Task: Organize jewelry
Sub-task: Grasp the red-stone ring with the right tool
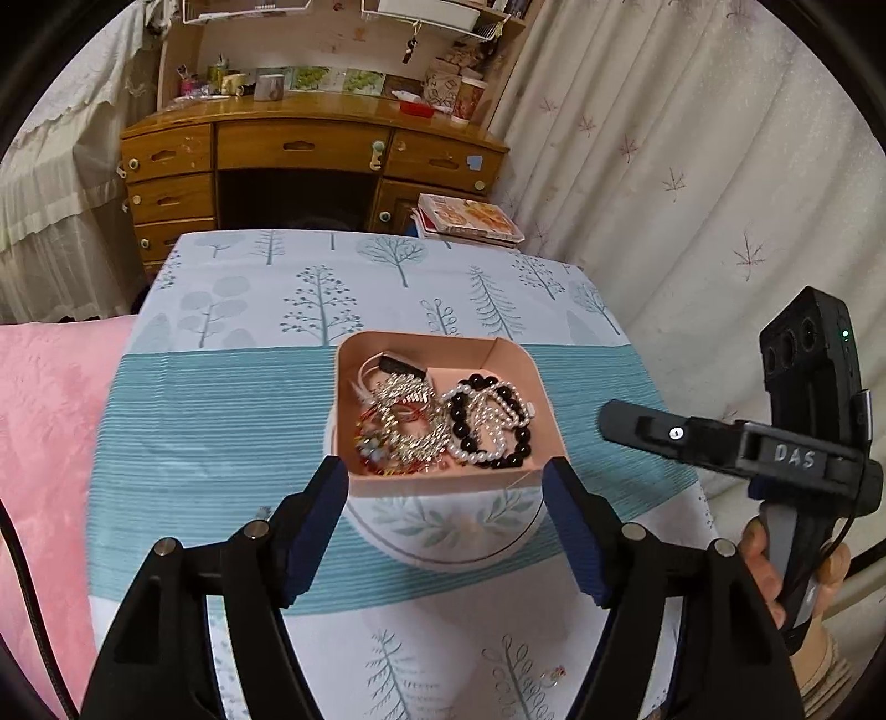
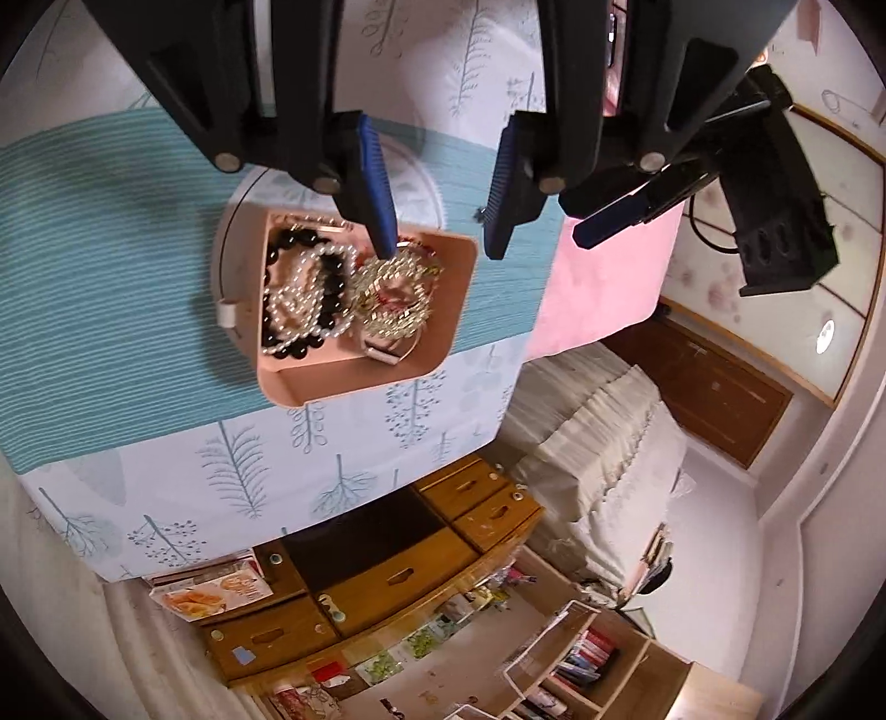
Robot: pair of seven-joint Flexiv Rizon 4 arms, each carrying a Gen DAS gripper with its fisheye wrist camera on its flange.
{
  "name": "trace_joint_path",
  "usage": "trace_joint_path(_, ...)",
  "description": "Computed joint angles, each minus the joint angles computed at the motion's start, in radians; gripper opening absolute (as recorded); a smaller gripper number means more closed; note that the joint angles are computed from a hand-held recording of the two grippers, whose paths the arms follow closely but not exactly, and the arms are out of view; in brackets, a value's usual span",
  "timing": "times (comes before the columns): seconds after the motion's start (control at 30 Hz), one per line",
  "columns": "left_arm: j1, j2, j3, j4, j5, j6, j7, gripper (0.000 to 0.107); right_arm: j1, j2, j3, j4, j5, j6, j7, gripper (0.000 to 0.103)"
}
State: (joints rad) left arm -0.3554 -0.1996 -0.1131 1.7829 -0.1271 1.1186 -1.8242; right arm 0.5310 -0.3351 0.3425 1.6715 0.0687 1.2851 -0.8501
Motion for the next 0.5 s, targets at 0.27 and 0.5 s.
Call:
trace_joint_path(0.27, -0.017, 0.098, 0.016, 0.109, 0.092, 0.030, -0.069, 0.071, 0.042, 0.087, -0.032, 0.119, -0.126, 0.014, -0.006, 0.033)
trace_joint_path(0.5, -0.038, 0.139, 0.004, 0.182, 0.256, 0.063, -0.194, 0.071, -0.001, 0.129, 0.057, 0.220, -0.068, -0.008, -0.264, 0.033)
